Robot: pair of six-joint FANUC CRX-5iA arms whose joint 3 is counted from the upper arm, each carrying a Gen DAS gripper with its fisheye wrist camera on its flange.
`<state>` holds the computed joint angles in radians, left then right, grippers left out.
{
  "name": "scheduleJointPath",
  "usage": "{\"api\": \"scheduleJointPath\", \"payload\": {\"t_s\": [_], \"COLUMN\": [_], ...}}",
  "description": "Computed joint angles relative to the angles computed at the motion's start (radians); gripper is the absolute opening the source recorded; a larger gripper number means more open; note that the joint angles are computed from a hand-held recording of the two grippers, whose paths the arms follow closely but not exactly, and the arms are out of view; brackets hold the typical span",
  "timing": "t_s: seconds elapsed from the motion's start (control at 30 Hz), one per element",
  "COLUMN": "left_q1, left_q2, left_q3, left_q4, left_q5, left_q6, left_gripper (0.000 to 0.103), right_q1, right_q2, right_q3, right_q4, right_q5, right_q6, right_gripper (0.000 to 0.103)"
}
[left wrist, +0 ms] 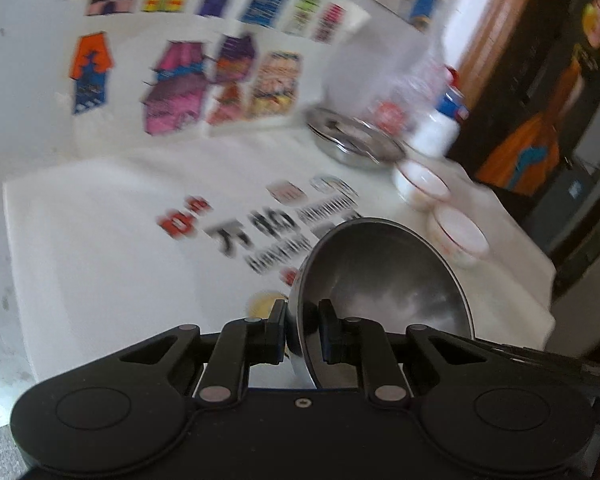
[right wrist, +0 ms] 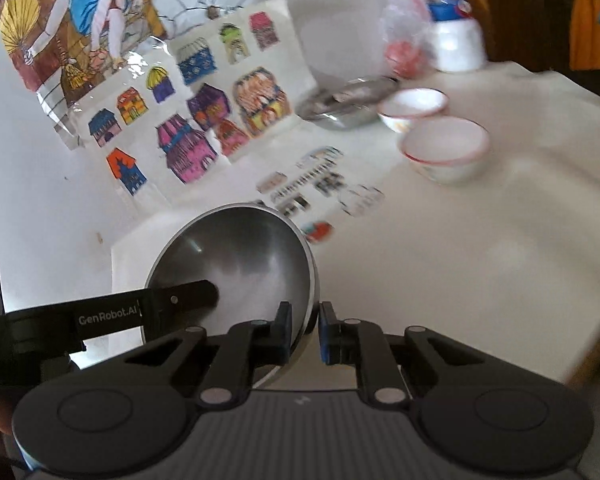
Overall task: Organize plates and bowls
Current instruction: 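Lift the steel bowl with both grippers and carry it toward the duck sticker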
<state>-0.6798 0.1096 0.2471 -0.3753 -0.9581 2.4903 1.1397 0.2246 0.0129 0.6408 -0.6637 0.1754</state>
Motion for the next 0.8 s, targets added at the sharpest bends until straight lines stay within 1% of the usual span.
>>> {"api": "scheduleJointPath", "payload": {"t_s": [0.17,0.3,0.5,0.67,0.8], "left_q1": [-0.057,-0.091,-0.114,-0.105,-0.096], "left_q2": [0.037,0.055,0.074,0.063,0.058], "left_q3": [0.039,0.067,0.103,0.083,0.068], "left_q4": [0.027,0.020,-0.015,-0.015,-0.010], "left_q5": [-0.023,-0.050,-0.102,-0.113,-0.111], "left_q6": [-0.001,-0.004,0.016,0.046,0.058], "left_gripper": [0.017,0.017,0.018,0.019,0.019], "right_q1": [0.018,0.023,0.021,0.017,0.015], "right_q2": [-0.084,-0.110,-0.091,-0.072,-0.063], "right_q3": [-0.098,-0.129,-0.100,-0.077,-0.070], "right_q4": [0.031,0.036,-0.018,-0.049,-0.047], "right_q5": [-0.021,-0.018,-0.009,-0.004,0.001], "right_q6": [-0.035,-0.039,0.020,0.054,0.057], "right_gripper": [0.015,0.015,0.016,0.016,0.018]}}
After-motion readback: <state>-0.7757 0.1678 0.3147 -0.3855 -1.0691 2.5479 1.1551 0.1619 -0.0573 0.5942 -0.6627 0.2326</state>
